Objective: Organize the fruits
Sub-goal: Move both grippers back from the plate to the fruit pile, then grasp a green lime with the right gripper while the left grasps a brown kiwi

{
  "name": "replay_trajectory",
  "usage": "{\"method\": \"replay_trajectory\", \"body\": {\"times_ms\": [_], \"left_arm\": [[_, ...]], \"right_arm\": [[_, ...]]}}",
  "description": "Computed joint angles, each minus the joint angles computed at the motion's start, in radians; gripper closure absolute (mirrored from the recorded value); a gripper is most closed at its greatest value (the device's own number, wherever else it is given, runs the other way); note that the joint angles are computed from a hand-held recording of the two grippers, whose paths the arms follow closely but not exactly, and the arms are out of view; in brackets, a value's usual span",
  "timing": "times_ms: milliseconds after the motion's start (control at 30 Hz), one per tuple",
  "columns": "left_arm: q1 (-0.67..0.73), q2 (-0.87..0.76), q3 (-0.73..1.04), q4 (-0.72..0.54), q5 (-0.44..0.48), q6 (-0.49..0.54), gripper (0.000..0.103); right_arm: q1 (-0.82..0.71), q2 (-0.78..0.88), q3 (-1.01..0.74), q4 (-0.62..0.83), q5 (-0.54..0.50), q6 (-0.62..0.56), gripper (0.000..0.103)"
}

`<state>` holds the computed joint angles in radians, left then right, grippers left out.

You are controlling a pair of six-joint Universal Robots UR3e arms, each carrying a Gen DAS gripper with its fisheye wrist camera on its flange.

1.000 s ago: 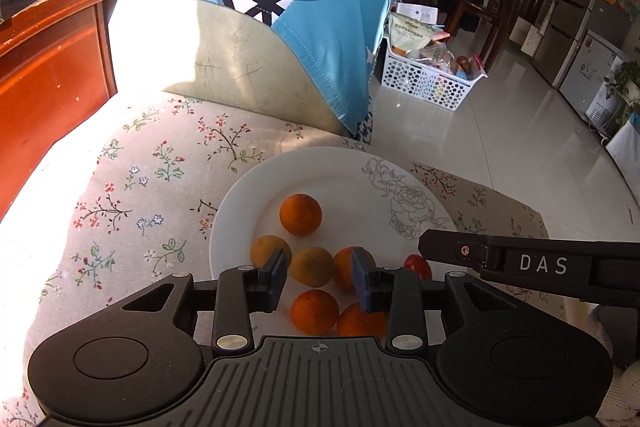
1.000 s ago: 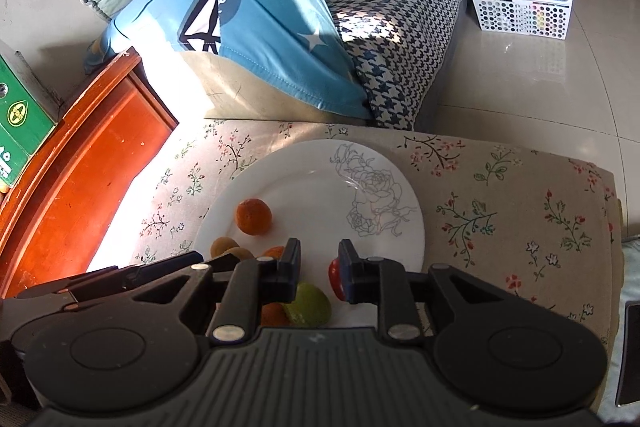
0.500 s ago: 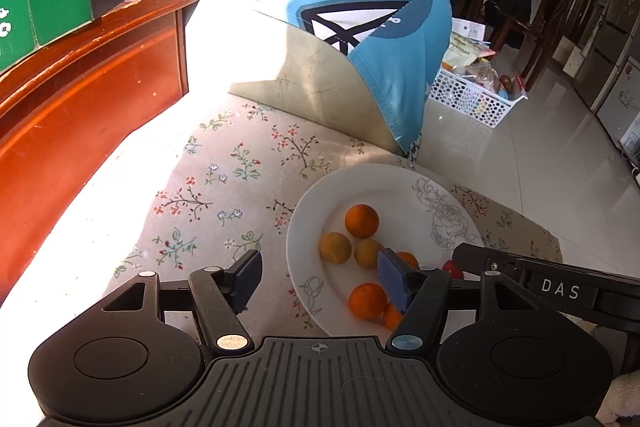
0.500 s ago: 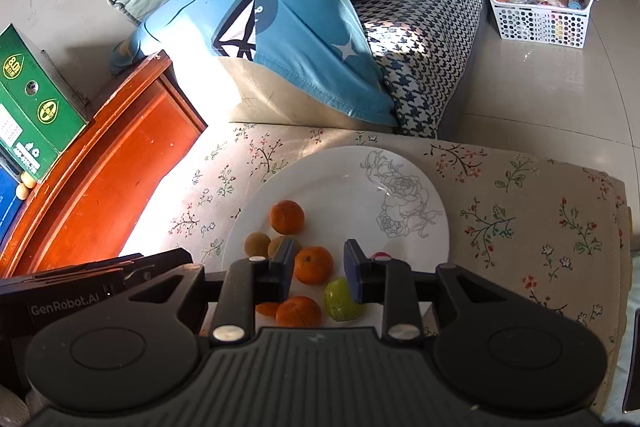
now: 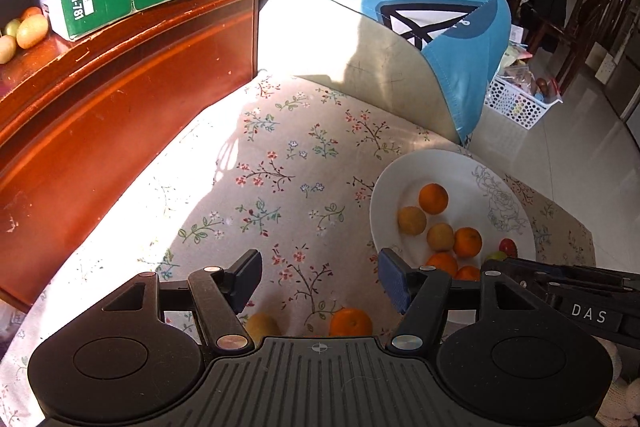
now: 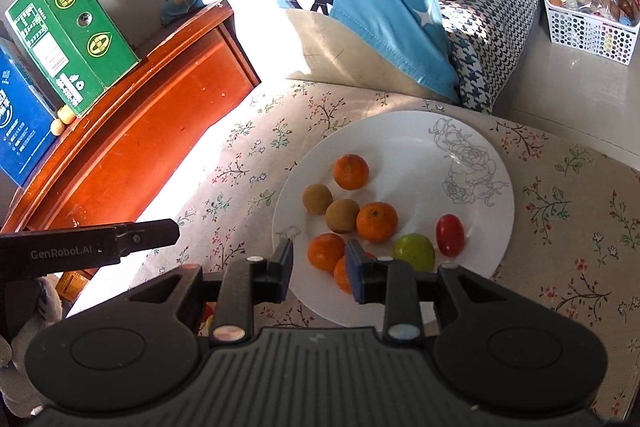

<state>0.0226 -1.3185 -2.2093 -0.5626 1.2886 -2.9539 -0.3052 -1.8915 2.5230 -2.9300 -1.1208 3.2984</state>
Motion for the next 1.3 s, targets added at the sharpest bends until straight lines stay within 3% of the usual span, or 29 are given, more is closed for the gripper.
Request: {"method": "replay_trajectory", "body": {"times_ms": [367,1200,1300], "left_arm": [[0.062,-0.021,-0.074,-0.006,0.058,0.027,0.039],[0.094,-0.106,-0.151,0.097,0.025,0.081,0.038],[0.096,-0.106,-0.173,0.137,0.021,0.081,0.042]], "right_arm": [[0.185,0.146,-0.034,-0.065,0.013,-0.057,0.068],[0.442,0.415,-0.217,-0.141,-0.197,-0.008,0.057],[0.464,0.433,-0.227,-0.154,-0.227,-0.008,0.057]]}}
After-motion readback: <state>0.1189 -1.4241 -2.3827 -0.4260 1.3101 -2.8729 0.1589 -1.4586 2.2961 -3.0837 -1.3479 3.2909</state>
